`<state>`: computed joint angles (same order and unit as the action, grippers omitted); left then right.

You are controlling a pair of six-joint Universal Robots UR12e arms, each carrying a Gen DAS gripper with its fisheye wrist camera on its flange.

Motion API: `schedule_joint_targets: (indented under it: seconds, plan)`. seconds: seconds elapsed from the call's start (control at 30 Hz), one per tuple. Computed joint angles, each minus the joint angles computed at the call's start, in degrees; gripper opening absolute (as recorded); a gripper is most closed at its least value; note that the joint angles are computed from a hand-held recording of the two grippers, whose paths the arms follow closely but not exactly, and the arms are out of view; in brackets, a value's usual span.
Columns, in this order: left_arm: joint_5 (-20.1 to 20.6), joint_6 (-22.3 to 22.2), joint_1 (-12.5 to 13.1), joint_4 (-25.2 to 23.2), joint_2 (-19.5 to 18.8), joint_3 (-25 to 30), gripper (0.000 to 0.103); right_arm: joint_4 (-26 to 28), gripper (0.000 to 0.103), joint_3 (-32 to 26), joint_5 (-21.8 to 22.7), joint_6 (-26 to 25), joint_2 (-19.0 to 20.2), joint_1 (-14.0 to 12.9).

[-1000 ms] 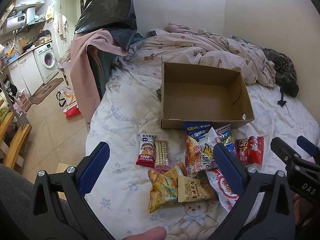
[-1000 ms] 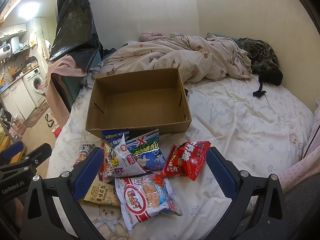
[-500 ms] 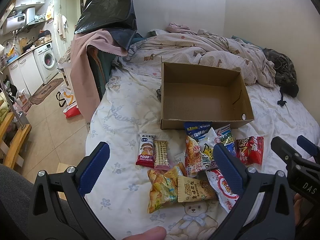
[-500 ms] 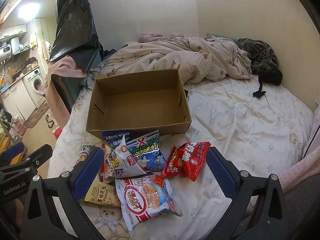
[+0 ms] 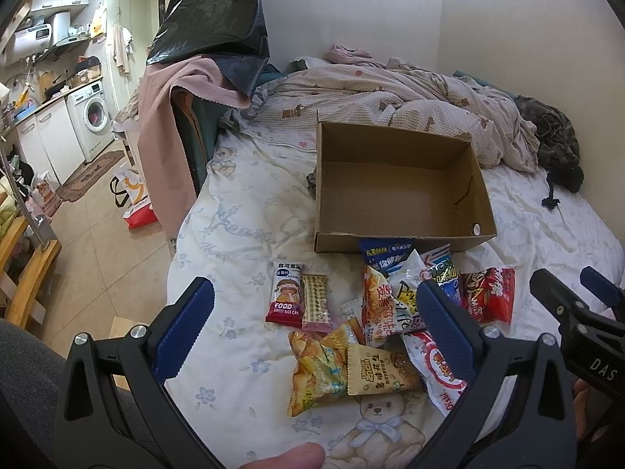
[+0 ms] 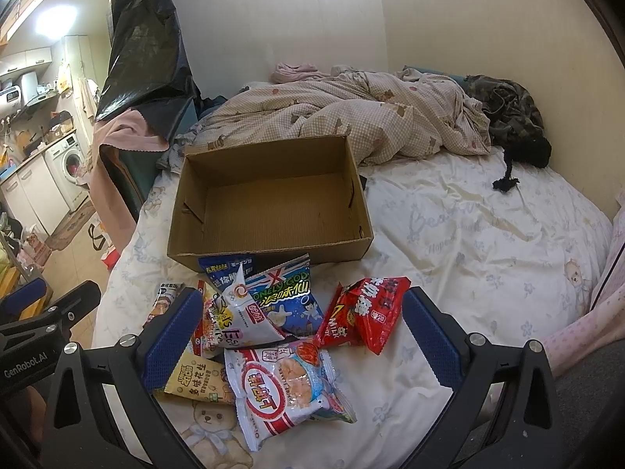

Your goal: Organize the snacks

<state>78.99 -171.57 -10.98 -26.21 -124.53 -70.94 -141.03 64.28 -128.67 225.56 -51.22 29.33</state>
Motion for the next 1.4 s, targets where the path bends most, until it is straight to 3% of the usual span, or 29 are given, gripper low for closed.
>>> schedule_joint_targets:
  seconds: [0.6,0.8,0.9,1.0,1.13,1.2,1.27,1.4]
  plan:
    - [0.1,0.4,0.0,-1.8,0.0,0.2,0.102,0.2,0.103,-0.3,0.2,-0.3,0.1,0.1]
    - [0.9,0.6,0.0,-2.8,-0.2,0.8,0.102,4.0,0.103,0.4,-0.2,3.8,-1.1,-0.6]
    - [1.9,0.1,0.0,-5.0,-0.7,2.0,0.102,5.2,0.103,1.5,6.0,4.5,-2.3,-2.1]
    - [2.6,-1.4,0.2,-8.9,-1.4,3.7,0.102,6.4,0.103,2.8,15.5,4.6,-3.4,-4.2]
    - [4.3,-1.4,0.1,-13.8,-2.3,5.7,0.102,9.9,0.103,3.4,32.3,6.5,-3.4,-7.4]
    - [4.6,-2.0,0.1,-16.1,-2.8,6.7,0.102,15.3,0.103,1.5,39.7,5.9,-1.8,-8.6]
    - [4.2,-3.2,0.3,-18.3,-3.2,7.6,0.102,19.3,0.103,-0.6,44.7,4.6,0.1,-9.3]
    - [4.7,-4.6,0.4,-21.1,-4.0,9.0,0.102,24.3,0.103,-4.7,47.2,3.3,3.9,-9.5]
